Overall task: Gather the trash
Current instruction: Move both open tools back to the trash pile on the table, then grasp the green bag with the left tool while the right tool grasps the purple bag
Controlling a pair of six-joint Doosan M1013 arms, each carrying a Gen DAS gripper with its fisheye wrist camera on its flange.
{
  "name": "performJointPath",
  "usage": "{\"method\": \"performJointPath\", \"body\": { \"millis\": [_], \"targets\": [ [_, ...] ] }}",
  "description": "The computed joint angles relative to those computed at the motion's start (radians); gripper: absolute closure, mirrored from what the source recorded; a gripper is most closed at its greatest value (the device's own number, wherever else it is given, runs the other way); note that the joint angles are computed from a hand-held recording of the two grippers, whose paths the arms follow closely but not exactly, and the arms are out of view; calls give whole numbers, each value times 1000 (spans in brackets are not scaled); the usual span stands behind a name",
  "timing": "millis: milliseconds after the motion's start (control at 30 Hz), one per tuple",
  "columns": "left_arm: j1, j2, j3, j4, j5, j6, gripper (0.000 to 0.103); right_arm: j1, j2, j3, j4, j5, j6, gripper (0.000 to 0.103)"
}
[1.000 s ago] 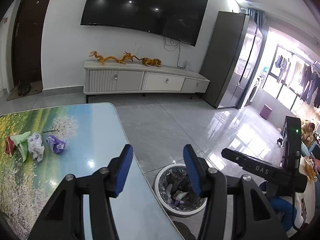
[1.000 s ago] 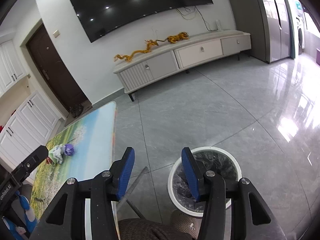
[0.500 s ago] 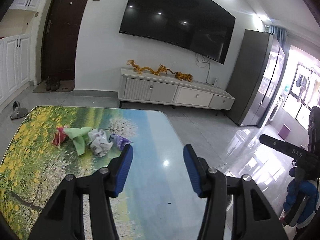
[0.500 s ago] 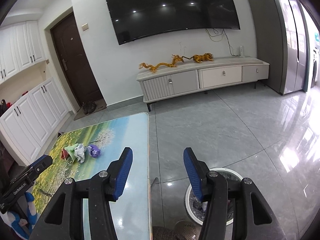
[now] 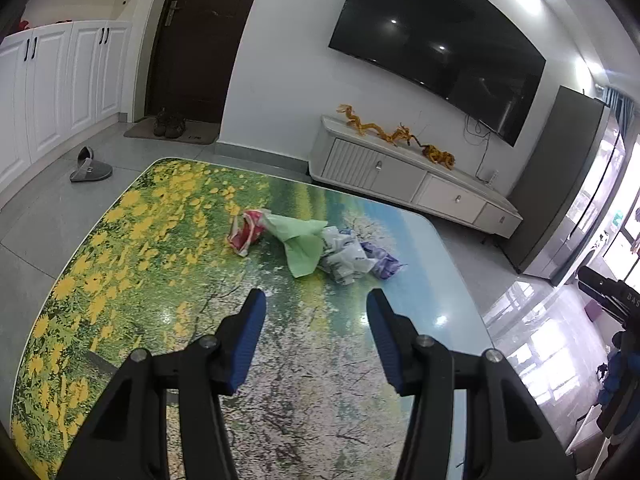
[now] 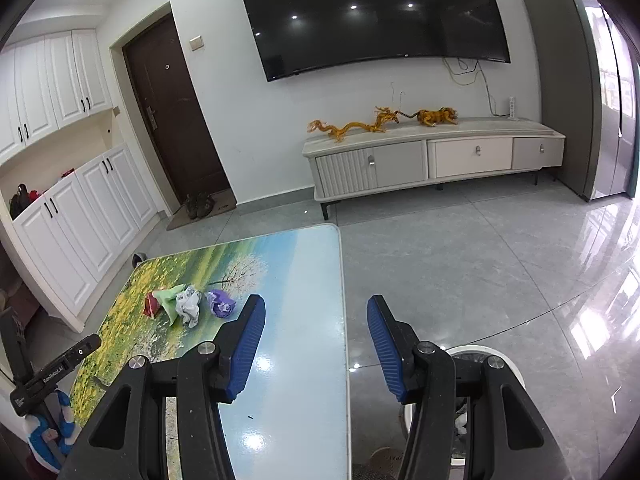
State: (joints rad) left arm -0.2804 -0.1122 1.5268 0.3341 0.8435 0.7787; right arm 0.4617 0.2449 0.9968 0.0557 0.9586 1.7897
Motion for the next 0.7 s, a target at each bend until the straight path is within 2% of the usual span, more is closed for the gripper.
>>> {"method": "performJointPath", "body": {
  "millis": [333, 633, 700],
  "targets": [
    [57, 30, 1, -105, 11, 46, 53, 8, 66, -59, 49, 64, -51, 52],
    [127, 110, -46, -297, -71, 36, 52, 15, 154, -135, 140, 149, -175, 50],
    [138, 131, -59, -329, -86, 20, 46, 20, 182, -161, 163, 174, -215, 50]
  ]
}}
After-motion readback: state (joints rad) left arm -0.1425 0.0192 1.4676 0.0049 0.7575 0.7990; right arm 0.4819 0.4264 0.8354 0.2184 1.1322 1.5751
